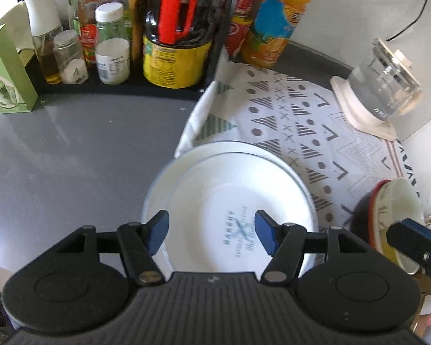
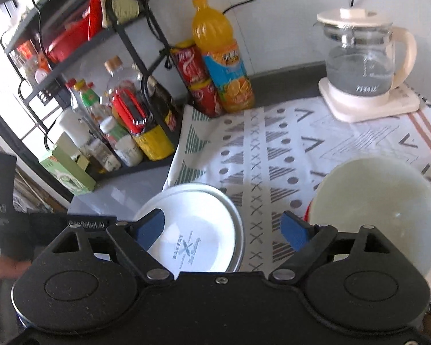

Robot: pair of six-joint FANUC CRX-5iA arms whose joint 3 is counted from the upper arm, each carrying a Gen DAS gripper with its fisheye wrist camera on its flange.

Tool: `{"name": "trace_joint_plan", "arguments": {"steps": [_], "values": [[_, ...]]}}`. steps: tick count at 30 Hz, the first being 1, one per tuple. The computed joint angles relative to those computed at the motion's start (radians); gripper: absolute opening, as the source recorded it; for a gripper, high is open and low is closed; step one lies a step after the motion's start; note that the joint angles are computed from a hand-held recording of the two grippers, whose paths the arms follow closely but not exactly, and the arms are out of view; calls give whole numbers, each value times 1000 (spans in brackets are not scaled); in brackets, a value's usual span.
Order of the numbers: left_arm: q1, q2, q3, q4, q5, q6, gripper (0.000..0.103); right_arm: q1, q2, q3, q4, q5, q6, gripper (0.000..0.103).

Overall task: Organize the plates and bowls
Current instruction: 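Open both grippers and lift them off the plate stack, then move both grippers to the stack of white and red-rimmed bowls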

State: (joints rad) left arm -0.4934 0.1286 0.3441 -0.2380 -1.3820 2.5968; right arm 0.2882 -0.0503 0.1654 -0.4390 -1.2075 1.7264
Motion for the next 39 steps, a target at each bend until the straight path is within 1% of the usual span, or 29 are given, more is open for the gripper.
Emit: {"name": "trace_joint_plan", "arguments": {"steps": [9,15,18,19,22,31,39], "values": [[-76,80,128,-42,-12,39,64,-103,11,45,-56,-25,78,88],[-113,134,202,-67,-12,37,64,-156,17,58,-65,-35,100,89],[-124,160,232,-67,-6,27,65,-174,17,57,-57,-33,103,90],[-127,167,240,-65,-3,26,67,-180,17,56,-55,-31,103,90],[-137,188,264,-65,7,23,70,-197,14,50,-46,-21,101,94],[-148,255,336,-27,30,-26,71,-241,18,38,-8,-6,61,94],[-143,306,385,11,52,-80,71,-253,17,10,61,34,-21,94]]}}
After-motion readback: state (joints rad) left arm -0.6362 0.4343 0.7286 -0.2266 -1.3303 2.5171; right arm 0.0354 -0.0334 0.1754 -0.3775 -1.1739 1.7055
